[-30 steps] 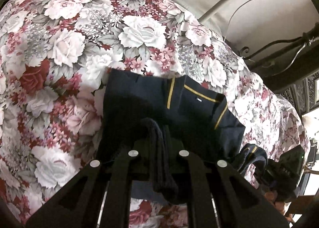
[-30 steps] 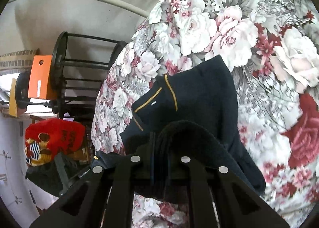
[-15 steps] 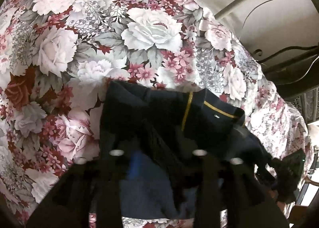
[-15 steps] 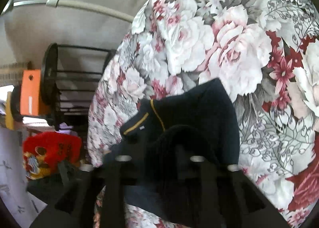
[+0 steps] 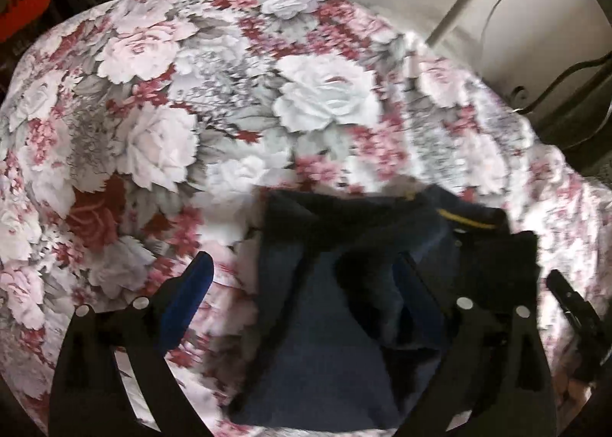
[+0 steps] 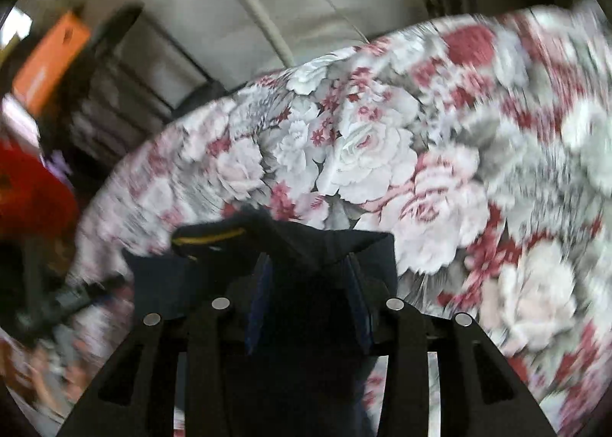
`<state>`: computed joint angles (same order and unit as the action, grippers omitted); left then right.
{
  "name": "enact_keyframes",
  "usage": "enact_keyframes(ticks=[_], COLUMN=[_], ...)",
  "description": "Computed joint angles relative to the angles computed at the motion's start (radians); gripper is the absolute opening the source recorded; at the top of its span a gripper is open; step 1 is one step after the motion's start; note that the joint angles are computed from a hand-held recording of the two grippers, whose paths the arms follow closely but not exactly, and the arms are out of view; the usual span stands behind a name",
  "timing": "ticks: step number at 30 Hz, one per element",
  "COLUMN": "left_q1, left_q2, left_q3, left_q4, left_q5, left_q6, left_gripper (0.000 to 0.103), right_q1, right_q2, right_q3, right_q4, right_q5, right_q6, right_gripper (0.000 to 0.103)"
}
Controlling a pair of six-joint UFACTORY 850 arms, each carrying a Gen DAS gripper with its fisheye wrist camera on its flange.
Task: Fold small clothes
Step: 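Lower the hem onto the collar and open both tools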
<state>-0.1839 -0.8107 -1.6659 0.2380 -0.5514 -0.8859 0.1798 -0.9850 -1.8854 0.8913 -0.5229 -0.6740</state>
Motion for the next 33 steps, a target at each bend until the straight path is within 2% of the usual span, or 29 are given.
enact_keyframes(ticks=[5,6,7,8,10,12,14,19,21,24,28,31,33], left_q1=[0.018,0.018,0.018,0.016,0.014,0.018,0.025,0.024,0.025,0.033,0.047,0.043,0.034], left_q2=[-0.038,-0.041,-0.045,-0.049,-0.059,-0.058,-0.046,-0.019,-0.012,0.023,0.088,0.128,0.159], left_q3=[-0.019,-0.019,-0.021,-0.026,-0.038,-0.035,-0.016,0.034,0.06,0.127,0.225,0.282,0.307], left_q4=[-0.042,-0.048,-0.054,-0.063,-0.081,-0.133,-0.205,-0.25,-0.307,-0.366,-0.446,-0.46,-0.437], left_q5=[-0.036,-0.034,-0.034,-0.038,-0.054,-0.058,-0.045,-0.056,-0.054,-0.036,-0.011,0.029,0.066], left_q6=[0.045,0.06,0.08,0.102,0.147,0.206,0.268,0.34,0.405,0.479,0.543,0.55,0.516], left_gripper=[0.091,0.088,0.086,0.081,0.074,0.056,0.047,0.041,0.032,0.023,0.021,0.021,0.018], right_q1=[0.023,0.02,0.018,0.015,0.011,0.006,-0.001,-0.005,-0.01,-0.01,-0.003,0.004,0.01], right_q2=[-0.032,-0.041,-0.044,-0.047,-0.036,-0.026,-0.016,-0.03,-0.062,-0.068,-0.04,0.006,0.045], right_q3=[-0.028,-0.037,-0.04,-0.044,-0.031,-0.022,-0.012,-0.029,-0.068,-0.07,-0.043,0.013,0.061], right_q4=[-0.125,-0.123,-0.116,-0.105,-0.053,-0.013,0.023,-0.067,-0.132,-0.15,-0.195,-0.226,-0.153], right_q5=[0.046,0.037,0.032,0.02,0.021,0.018,0.012,0.003,-0.044,-0.052,-0.017,0.061,0.117], right_q6=[0.046,0.054,0.055,0.051,0.017,0.002,-0.01,0.101,0.192,0.217,0.236,0.253,0.155], right_gripper=[0.039,0.03,0.011,0.007,0.007,0.007,0.007,0.007,0.007,0.008,0.013,0.013,0.013])
